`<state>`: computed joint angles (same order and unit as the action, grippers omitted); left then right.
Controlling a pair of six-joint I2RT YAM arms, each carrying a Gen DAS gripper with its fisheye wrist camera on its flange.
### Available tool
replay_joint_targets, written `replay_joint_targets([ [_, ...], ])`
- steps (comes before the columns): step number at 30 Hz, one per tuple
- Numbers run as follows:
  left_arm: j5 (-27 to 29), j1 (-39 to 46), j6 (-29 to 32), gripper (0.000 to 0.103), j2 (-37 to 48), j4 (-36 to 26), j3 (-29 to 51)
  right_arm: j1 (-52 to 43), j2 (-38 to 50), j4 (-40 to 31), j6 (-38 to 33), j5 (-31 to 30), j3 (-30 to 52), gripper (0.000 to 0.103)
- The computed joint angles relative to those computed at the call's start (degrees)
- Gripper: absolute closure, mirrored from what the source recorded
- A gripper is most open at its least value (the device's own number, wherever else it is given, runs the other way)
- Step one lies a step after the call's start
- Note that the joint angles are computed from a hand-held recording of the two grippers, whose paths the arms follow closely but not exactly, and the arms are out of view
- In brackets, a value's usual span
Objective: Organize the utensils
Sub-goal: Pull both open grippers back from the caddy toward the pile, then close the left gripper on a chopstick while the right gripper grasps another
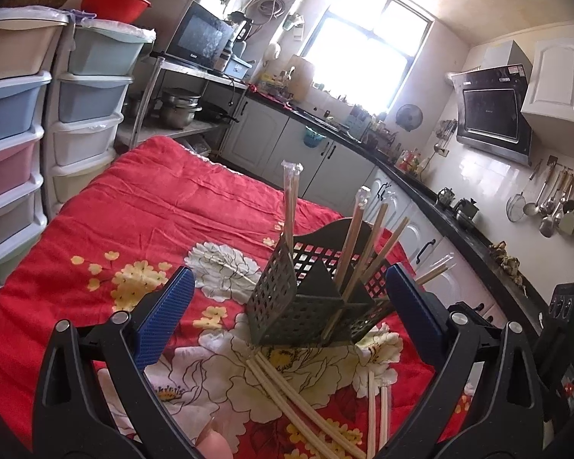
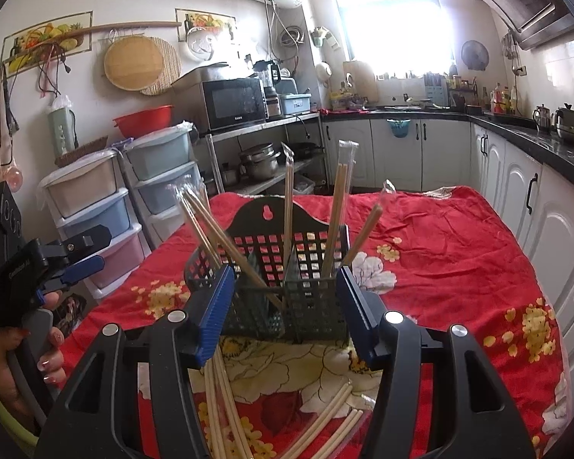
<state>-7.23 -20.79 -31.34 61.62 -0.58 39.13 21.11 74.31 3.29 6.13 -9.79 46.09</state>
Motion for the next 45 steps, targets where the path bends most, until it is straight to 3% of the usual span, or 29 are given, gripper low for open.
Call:
replay_joint_targets([
  [25, 1.96, -0.87, -3.32, 0.011, 3.53, 0.63, -4.86, 1.35, 0.90, -3.84, -1.93, -1.12, -4.28, 0.049],
  [43, 10.02, -0.06, -4.27, 0.011, 11.10, 0.05, -5.52, 0.18, 5.39, -8.13, -3.54, -2.15, -3.94, 0.049],
  [45, 10.92, 0.21, -4.50, 0.016, 11.88, 0.31, -5.58, 0.21, 5.89, -8.22, -3.53, -2.09, -3.89, 0.049],
])
